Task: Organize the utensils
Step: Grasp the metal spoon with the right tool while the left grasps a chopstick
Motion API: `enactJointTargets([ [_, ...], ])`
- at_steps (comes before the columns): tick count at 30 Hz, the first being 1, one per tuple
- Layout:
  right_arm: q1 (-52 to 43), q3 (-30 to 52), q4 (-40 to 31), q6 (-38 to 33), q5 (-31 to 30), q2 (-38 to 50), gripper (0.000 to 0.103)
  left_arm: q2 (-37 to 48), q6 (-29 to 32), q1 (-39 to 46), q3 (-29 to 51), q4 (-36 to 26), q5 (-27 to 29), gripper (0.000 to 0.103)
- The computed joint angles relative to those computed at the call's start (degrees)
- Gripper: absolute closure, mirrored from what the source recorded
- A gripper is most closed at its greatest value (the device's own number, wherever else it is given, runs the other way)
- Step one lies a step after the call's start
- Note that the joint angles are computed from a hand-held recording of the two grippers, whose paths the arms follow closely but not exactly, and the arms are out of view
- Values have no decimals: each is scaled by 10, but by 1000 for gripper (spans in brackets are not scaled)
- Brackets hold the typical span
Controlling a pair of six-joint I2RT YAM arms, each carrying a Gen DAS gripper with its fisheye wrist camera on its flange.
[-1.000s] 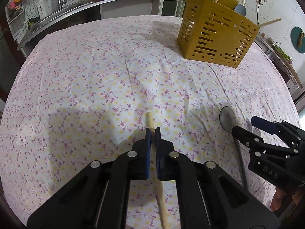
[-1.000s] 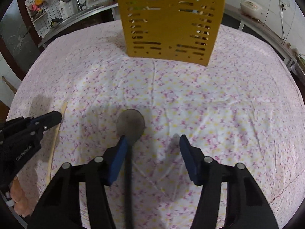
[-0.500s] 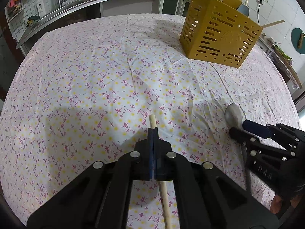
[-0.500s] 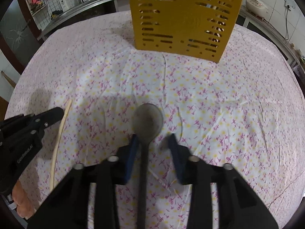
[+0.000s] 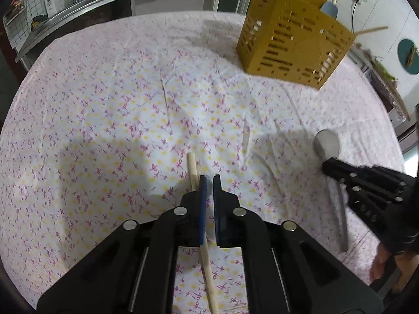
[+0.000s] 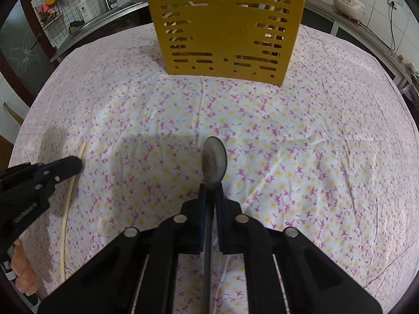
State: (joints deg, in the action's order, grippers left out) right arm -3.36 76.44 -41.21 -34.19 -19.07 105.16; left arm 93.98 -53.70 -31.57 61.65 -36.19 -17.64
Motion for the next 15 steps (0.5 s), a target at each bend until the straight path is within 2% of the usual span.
enactJointTargets([
  [7,-12,15,-5,-8,-1,11,96,13,-7,13,5,-5,22,100],
  [12,-18,28,-15,-19,-2,18,96,-1,-14,4,12,-20,7,100],
  [14,-20,33,-20,-23,-4,24,96,-3,-13,4,17,-31,1,96],
  [15,-22,34,-22,-25,-7,26,96,-2,-18,2,22,-41,-10,85],
])
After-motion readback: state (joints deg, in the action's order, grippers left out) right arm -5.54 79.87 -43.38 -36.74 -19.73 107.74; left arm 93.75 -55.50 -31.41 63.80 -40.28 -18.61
